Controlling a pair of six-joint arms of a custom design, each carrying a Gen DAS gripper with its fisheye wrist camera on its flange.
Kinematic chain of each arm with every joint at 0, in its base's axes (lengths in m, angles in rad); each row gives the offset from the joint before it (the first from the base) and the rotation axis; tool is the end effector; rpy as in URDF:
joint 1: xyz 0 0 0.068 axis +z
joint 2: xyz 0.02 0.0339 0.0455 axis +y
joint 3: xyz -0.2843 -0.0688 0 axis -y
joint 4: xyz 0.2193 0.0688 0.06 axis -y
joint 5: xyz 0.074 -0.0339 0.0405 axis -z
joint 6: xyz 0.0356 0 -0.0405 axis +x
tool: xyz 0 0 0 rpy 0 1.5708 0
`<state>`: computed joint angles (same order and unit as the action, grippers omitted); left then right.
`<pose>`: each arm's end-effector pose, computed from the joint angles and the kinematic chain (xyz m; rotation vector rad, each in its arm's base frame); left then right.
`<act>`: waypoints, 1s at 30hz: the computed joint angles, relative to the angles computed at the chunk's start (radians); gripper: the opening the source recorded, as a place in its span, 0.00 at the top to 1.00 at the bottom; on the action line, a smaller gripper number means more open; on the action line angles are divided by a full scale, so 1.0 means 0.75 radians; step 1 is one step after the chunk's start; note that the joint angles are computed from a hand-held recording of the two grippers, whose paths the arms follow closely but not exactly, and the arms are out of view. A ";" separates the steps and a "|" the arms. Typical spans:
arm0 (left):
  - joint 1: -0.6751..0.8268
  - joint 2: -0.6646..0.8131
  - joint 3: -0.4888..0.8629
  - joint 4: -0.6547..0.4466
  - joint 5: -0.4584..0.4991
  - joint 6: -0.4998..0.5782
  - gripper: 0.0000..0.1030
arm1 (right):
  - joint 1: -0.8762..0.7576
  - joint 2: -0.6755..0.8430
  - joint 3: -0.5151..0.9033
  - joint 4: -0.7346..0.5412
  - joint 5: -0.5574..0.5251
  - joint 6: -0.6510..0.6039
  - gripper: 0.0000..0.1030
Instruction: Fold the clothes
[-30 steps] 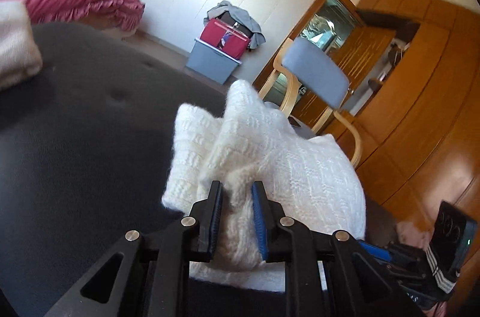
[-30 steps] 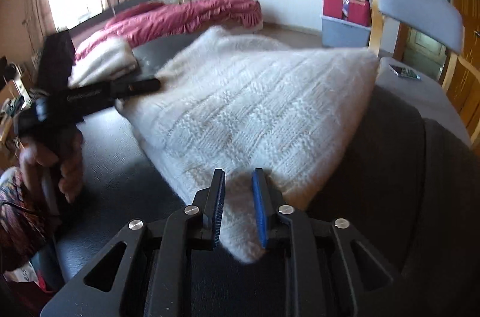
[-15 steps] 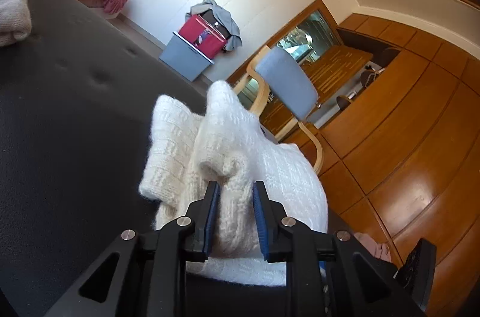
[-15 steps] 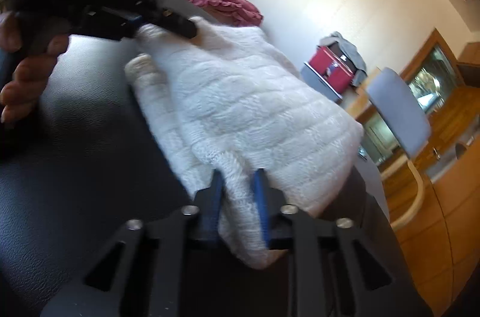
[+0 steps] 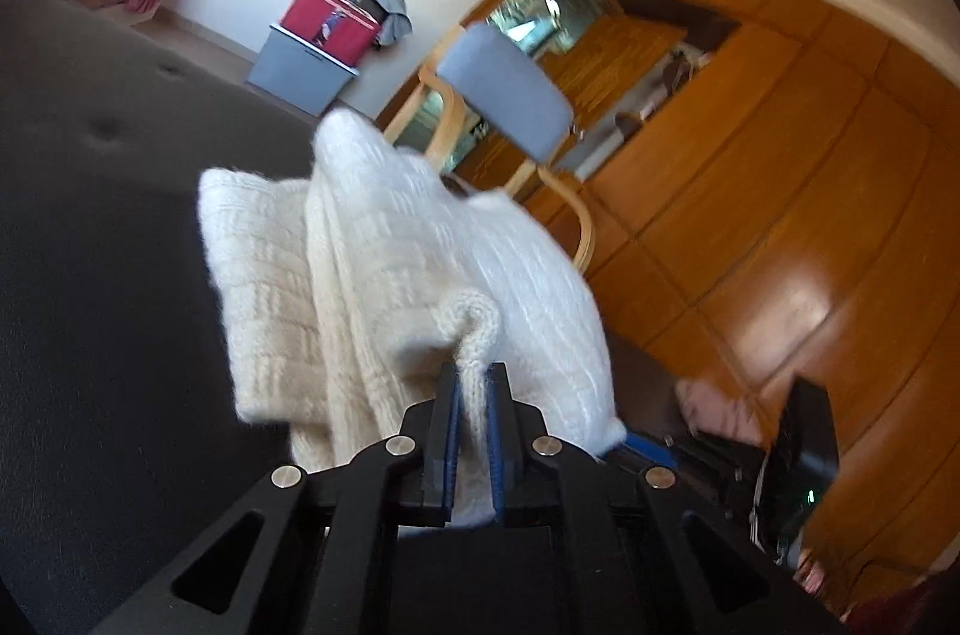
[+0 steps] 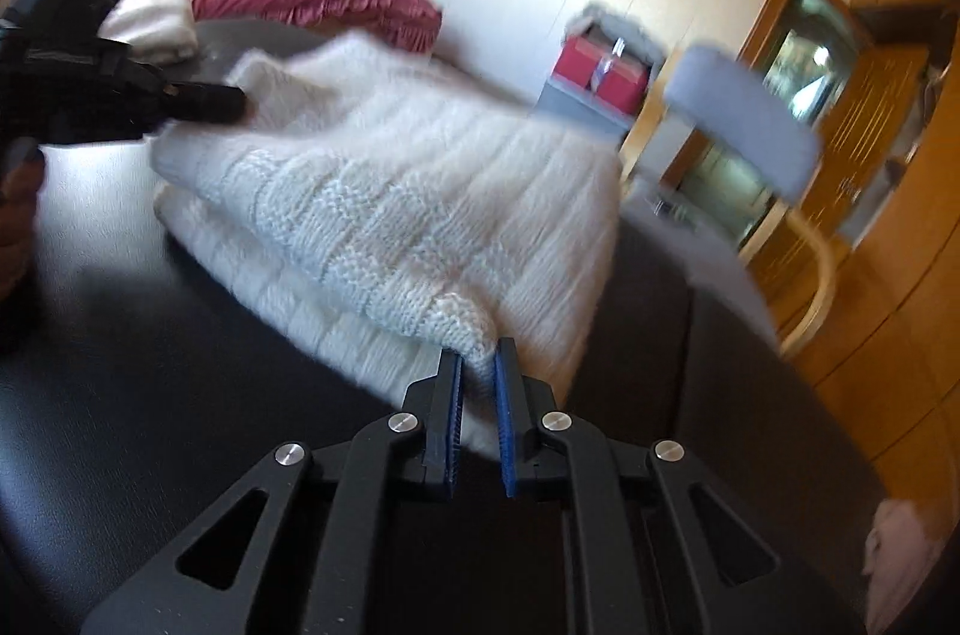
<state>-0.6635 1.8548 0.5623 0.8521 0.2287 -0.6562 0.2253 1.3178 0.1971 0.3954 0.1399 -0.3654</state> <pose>0.2439 -0.2009 0.1457 0.1653 2.1608 -1.0364 0.1766 0.0354 0.1449 -0.5994 2.2190 -0.2329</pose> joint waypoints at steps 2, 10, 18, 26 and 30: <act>-0.042 -0.014 0.031 -0.115 -0.057 0.024 0.94 | -0.069 0.013 0.037 -0.068 -0.099 -0.021 0.85; -0.012 0.032 0.016 -0.076 -0.032 -0.063 0.93 | -0.548 -0.112 0.408 -0.655 -0.893 0.045 0.80; -0.007 0.045 0.027 -0.064 -0.039 -0.077 0.92 | -0.161 0.244 0.429 -0.359 -0.604 0.183 0.80; -0.098 -0.205 -0.059 0.043 -0.420 -0.114 0.92 | -0.251 0.367 0.327 -0.175 -0.726 0.112 0.80; -0.193 -0.107 0.440 -0.545 -0.505 0.096 0.92 | -0.221 0.353 0.302 -0.143 -0.697 0.126 0.80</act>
<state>-0.8083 1.7748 0.8921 0.4436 -0.1504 -0.5843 0.0597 1.5826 0.4232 0.2881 -0.3829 -0.2709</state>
